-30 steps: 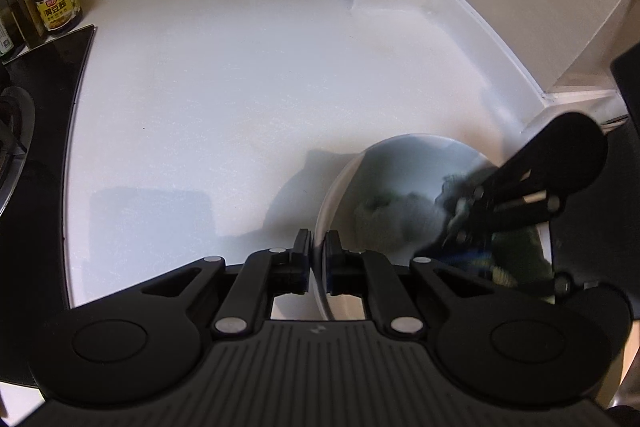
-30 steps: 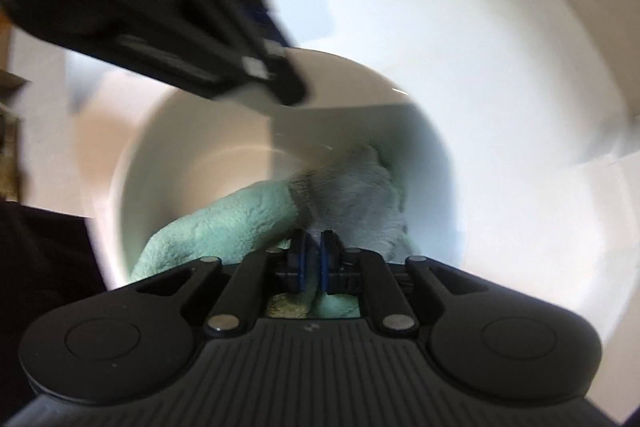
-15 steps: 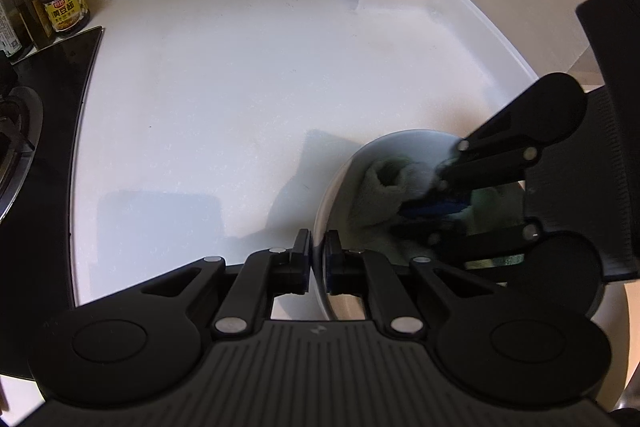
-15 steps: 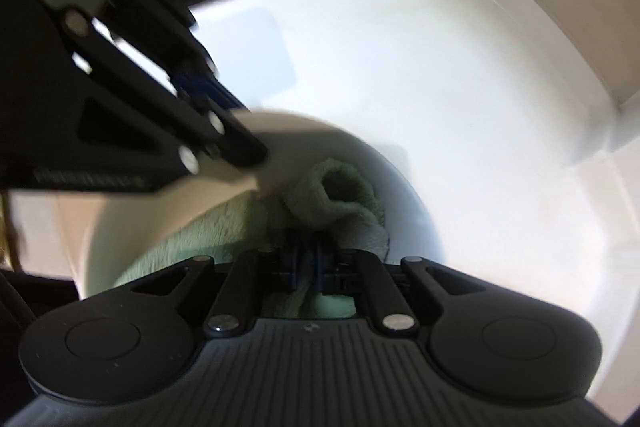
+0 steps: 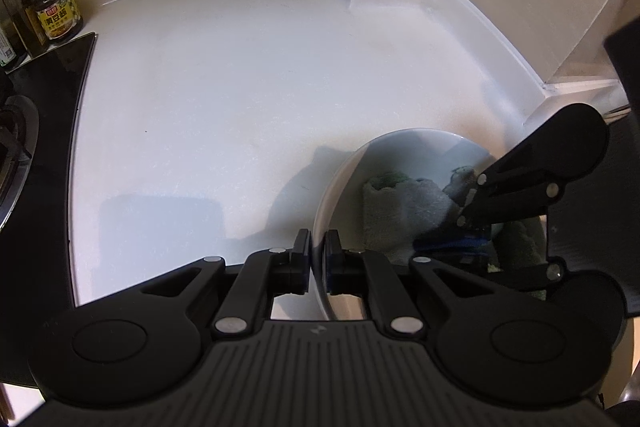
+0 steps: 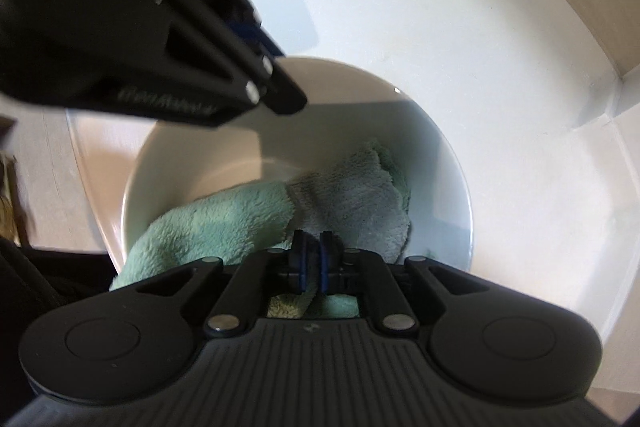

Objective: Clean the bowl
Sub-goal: 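Wipe the bowl interior with the cloth in the right gripper while the left gripper holds the rim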

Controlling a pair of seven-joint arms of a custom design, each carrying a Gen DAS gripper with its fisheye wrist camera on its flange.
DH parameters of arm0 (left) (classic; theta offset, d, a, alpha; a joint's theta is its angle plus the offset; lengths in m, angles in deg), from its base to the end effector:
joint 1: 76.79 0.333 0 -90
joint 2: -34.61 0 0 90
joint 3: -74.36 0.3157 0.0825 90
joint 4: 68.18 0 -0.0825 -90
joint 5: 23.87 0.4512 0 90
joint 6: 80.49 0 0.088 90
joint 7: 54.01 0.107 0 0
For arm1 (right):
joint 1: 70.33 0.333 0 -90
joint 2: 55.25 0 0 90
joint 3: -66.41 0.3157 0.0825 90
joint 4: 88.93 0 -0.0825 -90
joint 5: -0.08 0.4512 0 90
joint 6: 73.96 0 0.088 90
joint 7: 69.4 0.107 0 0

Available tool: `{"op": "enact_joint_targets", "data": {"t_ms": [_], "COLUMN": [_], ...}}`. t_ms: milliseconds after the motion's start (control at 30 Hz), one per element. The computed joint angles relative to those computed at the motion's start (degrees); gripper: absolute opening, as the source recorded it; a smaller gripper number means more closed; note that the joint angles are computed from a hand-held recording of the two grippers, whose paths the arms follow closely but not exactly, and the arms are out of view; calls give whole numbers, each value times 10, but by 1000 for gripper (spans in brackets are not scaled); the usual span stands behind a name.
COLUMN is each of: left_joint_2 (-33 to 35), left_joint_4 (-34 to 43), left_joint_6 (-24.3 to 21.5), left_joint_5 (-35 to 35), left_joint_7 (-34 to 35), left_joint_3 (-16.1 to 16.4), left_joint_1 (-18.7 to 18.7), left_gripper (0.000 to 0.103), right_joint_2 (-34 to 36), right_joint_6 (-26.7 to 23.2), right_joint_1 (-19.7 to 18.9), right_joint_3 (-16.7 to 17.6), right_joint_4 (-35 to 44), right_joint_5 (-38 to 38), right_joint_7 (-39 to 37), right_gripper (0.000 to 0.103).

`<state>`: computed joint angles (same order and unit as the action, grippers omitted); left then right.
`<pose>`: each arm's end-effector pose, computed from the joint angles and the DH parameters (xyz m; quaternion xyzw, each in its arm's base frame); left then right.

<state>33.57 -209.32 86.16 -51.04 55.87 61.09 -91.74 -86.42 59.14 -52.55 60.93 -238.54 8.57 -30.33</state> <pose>0.4986 -0.2358 0.2961 -0.5341 0.8088 -0.2365 0.0680 0.4443 0.1015 0.4215 -0.9517 0.2672 -0.0753 0.1309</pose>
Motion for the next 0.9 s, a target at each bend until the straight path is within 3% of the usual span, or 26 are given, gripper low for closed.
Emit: {"op": "enact_joint_targets", "data": {"t_ms": [333,600,833,900], "left_joint_2": [-1,1,-1,2], "left_joint_4": [1,4,3,3], "left_joint_6": [-6,-8,-10,-1], "left_joint_5": [-35,-48,-38,-6], "left_joint_7": [35,52,47,1], "left_joint_3": [2,2,2,-3], "left_joint_1": [0,1,1,-1], "left_gripper": [3,4,4,4], "right_joint_2": [-2,-54,-82,-83], "right_joint_6": [13,-20,-15,-13], "right_joint_1": [-3,3,24,31], "right_joint_3": [6,11,13,10], "right_joint_4": [-10,-44,-73,-76], "right_joint_5": [-5,-26,-24,-17], "right_joint_7": [12,29,52,58], "right_gripper": [5,7,7,7]}}
